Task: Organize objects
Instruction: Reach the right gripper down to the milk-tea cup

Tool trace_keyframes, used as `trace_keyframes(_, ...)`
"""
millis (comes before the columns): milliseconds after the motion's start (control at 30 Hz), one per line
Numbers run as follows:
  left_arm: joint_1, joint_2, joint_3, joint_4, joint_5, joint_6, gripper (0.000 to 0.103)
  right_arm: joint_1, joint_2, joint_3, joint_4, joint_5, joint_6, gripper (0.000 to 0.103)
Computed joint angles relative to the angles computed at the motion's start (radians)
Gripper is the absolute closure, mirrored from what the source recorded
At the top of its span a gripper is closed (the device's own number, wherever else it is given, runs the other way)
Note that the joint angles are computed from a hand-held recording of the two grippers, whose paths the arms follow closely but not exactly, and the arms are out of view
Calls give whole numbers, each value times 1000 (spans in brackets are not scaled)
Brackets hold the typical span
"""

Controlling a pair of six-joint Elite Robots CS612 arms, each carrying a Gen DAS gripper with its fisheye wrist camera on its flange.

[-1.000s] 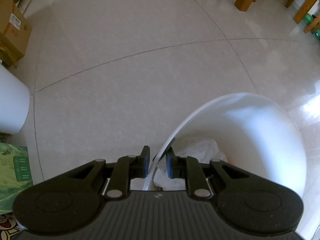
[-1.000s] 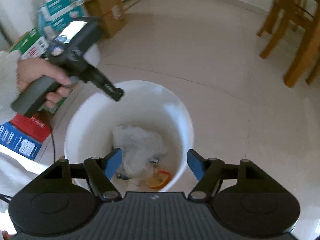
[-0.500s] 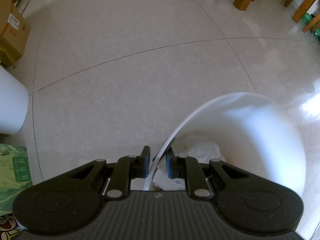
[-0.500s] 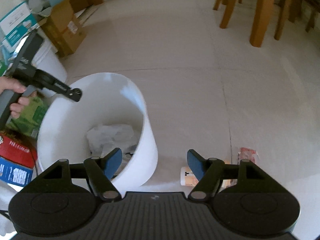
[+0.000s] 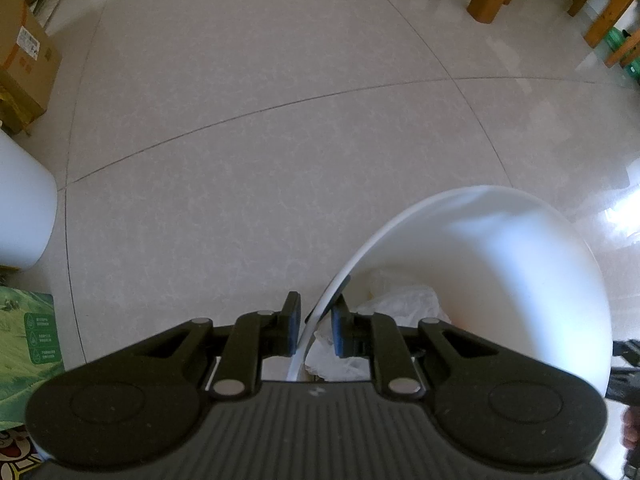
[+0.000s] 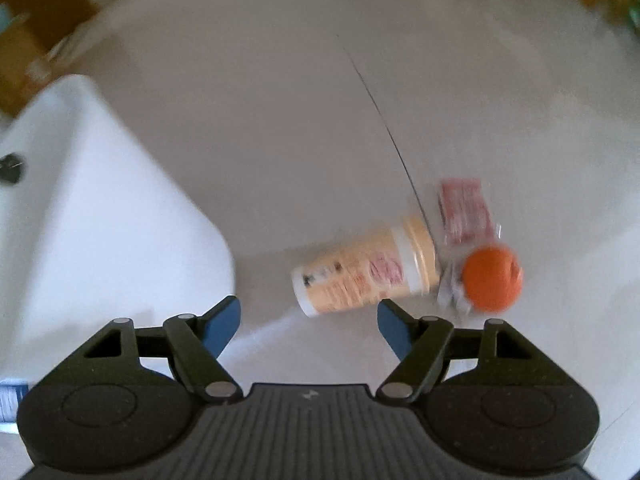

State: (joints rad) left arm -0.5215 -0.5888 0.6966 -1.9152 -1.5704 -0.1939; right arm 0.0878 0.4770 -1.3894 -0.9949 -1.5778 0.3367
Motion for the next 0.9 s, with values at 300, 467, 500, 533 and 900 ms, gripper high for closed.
trace_keyframes(300, 0, 3, -6, 4, -1, -3, 89, -46, 76, -10, -84, 84, 414, 11)
trace_keyframes(467, 0, 0, -2, 0, 0, 1, 89, -63, 105, -12, -132, 74, 628, 9)
trace_keyframes(500, 0, 0, -2, -1, 1, 2, 89, -62, 107, -9, -138, 59, 656, 9)
trace_keyframes(533, 0, 0, -1, -1, 1, 2, 89, -62, 108, -4, -141, 45, 673, 9)
trace_keyframes(900, -2, -1, -2, -1, 7, 6, 88, -56, 117, 47, -177, -5, 796, 8)
